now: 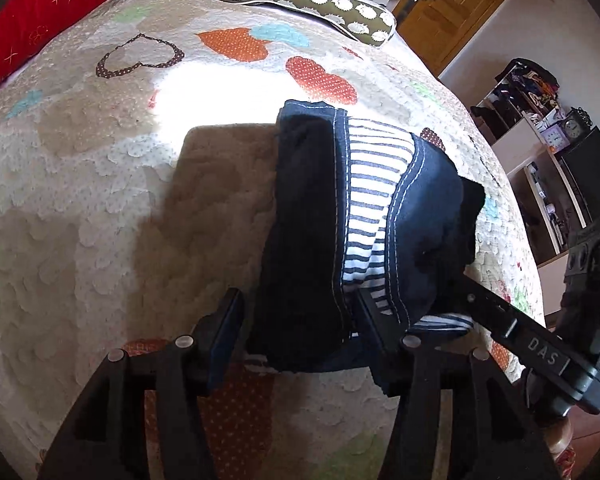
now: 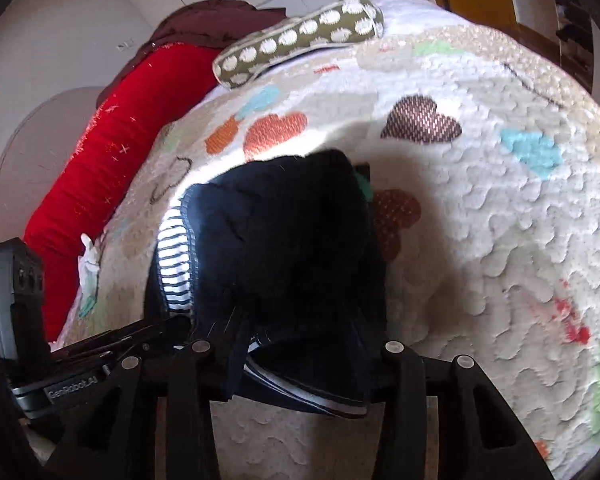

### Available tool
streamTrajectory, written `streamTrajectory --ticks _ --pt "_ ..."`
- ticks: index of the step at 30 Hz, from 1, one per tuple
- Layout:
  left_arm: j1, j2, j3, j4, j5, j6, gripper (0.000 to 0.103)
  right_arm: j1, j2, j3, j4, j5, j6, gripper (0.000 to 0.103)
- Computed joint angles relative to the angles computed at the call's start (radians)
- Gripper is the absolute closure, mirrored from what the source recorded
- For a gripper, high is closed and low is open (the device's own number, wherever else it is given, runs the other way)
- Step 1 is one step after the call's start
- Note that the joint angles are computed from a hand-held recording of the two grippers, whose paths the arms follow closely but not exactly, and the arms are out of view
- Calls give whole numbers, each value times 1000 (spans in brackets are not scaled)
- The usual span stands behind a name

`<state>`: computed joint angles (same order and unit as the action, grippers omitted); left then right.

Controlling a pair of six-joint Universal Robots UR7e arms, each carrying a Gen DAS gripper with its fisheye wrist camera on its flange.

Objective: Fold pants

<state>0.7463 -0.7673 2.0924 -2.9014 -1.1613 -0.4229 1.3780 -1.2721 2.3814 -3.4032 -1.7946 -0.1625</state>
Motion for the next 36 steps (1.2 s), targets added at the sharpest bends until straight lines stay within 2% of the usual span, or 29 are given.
streamTrajectory --ticks 3,5,7,10,12,14,15,17,20,22,24,28,31,34,36 --pt "-41 -52 55 -38 18 8 48 -13 -38 22 -9 45 35 56" --pt "-95 -92 116 -93 73 7 48 5 -79 63 -53 44 25 56" --pt "-165 -125 180 -156 154 -1 48 33 -107 114 -125 10 5 56" --pt "-291 -162 275 -233 309 -53 37 81 -108 194 -252 -66 -6 53" --pt "-386 -166 327 -275 456 -94 22 115 -83 244 -348 -130 -6 51" --pt "-491 -165 381 -294 619 -141 12 151 -45 282 -446 -194 -4 51" --pt "-538 -174 403 -274 690 -173 6 169 -31 299 -487 -225 -2 50" --pt "-620 -205 436 -174 806 -272 1 208 0 322 -565 -282 7 47" --pt "-712 -307 469 101 891 -489 0 258 7 349 -616 -325 33 44" --pt "-743 -360 483 154 877 -516 0 311 18 351 -637 -372 39 42" --pt "-743 -396 494 99 806 -456 0 366 49 345 -682 -434 29 37" --pt "-703 -441 489 129 662 -456 0 467 129 320 -744 -583 3 32" --pt "-648 -420 475 139 595 -463 0 483 153 314 -735 -623 0 30" --pt "-601 -410 463 149 513 -471 0 462 154 312 -707 -625 10 30" --pt "-591 -401 466 145 494 -477 0 452 155 315 -691 -624 26 30"
